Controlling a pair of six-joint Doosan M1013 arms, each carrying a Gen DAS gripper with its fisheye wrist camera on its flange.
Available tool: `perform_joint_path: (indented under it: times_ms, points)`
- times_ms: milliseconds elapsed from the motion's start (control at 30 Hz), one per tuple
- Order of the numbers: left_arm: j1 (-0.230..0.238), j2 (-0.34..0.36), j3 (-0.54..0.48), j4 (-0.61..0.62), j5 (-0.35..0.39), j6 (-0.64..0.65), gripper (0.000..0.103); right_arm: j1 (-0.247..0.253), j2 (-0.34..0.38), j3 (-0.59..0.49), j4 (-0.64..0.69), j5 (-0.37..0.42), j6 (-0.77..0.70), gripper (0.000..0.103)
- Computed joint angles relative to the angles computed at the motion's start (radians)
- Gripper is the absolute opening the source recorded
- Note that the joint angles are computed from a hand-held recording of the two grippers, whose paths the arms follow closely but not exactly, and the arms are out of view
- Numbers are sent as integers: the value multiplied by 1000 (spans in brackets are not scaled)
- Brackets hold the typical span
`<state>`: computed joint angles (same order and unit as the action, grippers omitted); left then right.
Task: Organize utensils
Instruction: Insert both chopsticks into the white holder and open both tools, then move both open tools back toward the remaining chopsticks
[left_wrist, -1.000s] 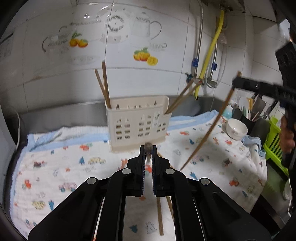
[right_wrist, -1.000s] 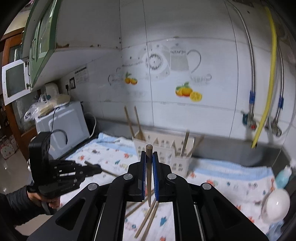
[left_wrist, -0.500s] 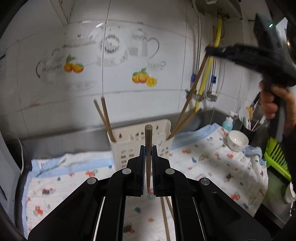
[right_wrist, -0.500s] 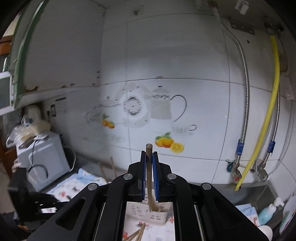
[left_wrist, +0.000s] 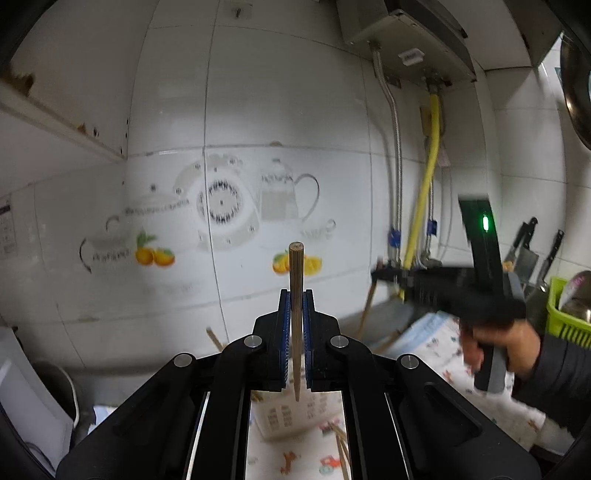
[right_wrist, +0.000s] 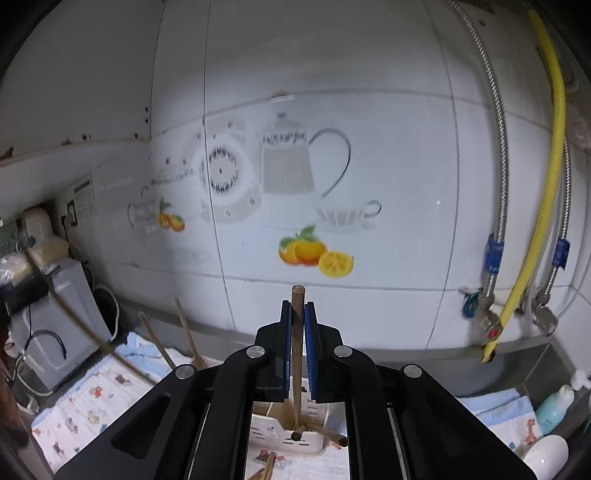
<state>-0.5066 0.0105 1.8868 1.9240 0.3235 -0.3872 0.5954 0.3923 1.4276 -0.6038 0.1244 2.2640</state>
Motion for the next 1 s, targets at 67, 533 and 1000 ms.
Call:
perform_joint_path:
  times_ms: [67, 533, 1000]
  points:
    - [1, 12, -17, -7, 20, 15, 5, 0, 11, -10, 121, 19, -131, 7]
    - [52, 107, -90, -208, 12, 147, 5, 5, 2, 3, 347, 56, -393, 14]
    - [55, 90, -70, -238, -32, 175, 6, 36, -90, 158, 492, 9, -540, 19]
